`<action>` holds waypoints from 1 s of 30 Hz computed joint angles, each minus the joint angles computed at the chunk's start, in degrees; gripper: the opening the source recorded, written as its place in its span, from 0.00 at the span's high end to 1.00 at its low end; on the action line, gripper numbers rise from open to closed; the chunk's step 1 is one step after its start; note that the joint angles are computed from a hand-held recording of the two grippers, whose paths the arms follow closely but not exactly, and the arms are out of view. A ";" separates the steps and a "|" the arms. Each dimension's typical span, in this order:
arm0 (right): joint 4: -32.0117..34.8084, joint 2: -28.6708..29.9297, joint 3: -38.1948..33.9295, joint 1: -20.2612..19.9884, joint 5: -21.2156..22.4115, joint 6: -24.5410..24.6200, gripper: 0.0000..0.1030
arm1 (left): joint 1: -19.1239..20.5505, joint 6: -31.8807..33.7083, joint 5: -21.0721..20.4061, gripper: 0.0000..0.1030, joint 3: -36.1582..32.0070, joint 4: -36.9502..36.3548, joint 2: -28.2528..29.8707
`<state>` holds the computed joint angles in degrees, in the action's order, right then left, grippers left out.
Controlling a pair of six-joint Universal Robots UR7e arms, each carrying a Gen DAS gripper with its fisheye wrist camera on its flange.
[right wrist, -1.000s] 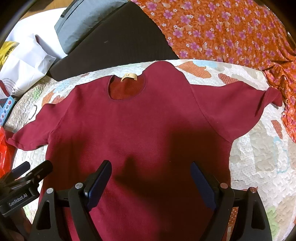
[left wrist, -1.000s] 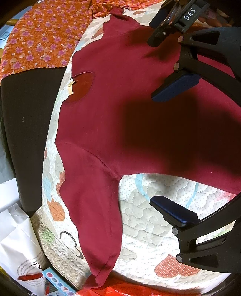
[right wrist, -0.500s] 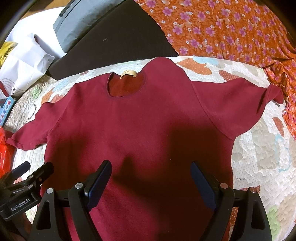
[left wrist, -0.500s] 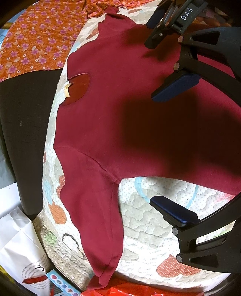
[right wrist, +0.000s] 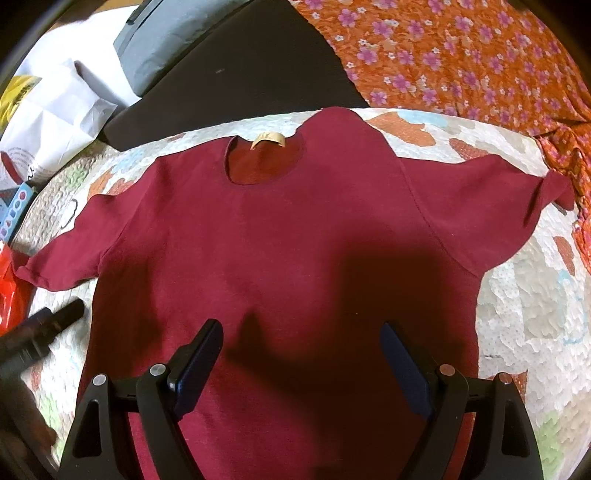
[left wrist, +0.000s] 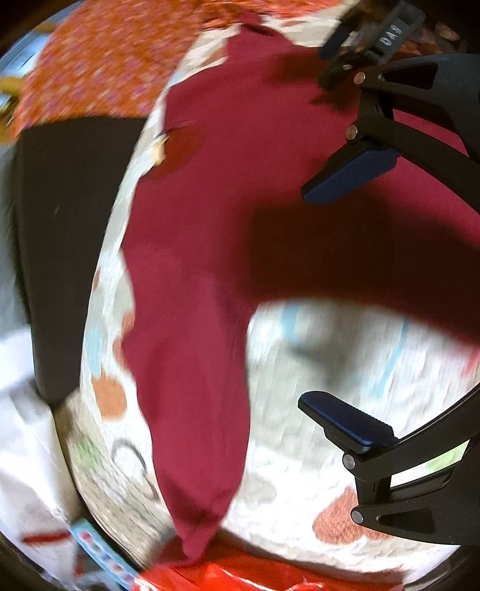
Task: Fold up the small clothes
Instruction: 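Grasp the sleeve nearest the left gripper and fold it across the body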
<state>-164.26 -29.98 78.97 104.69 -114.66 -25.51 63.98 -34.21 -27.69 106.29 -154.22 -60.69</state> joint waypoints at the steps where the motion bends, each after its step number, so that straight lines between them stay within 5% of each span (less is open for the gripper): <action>1: 0.26 0.05 -0.13 0.00 0.26 0.02 0.16 | 0.40 -0.49 0.38 0.01 0.66 -1.06 -1.09; 9: 3.79 0.84 -1.86 0.25 1.95 0.10 0.16 | 6.10 -11.37 6.08 0.01 4.13 -7.67 -8.37; 12: 6.28 1.34 -2.84 0.15 2.13 0.37 0.16 | 8.47 -7.16 4.31 0.02 4.12 -19.87 -7.87; 16: 7.98 1.29 -3.10 -0.07 1.92 0.24 0.16 | 11.60 -3.07 3.30 0.05 1.69 -27.07 -6.46; 18: 7.87 1.19 -3.13 -0.19 1.74 0.15 0.16 | 13.12 -1.98 0.92 0.15 0.48 -28.58 -5.92; 22: 8.04 0.73 -3.03 -0.45 2.01 1.03 0.16 | 14.63 4.14 -3.77 0.82 -1.83 -31.44 -4.86; 26: 8.41 0.19 -2.75 -0.88 2.90 1.83 0.16 | 10.44 14.37 -4.34 0.88 -2.84 -40.09 -3.29; 30: 8.16 -0.53 -2.36 -1.35 3.71 2.57 0.16 | 4.32 26.86 -12.82 0.88 -5.56 -41.87 0.17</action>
<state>-156.10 -30.51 76.61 103.34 -110.95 -22.94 68.30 -7.35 -40.51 100.73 -196.08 -60.52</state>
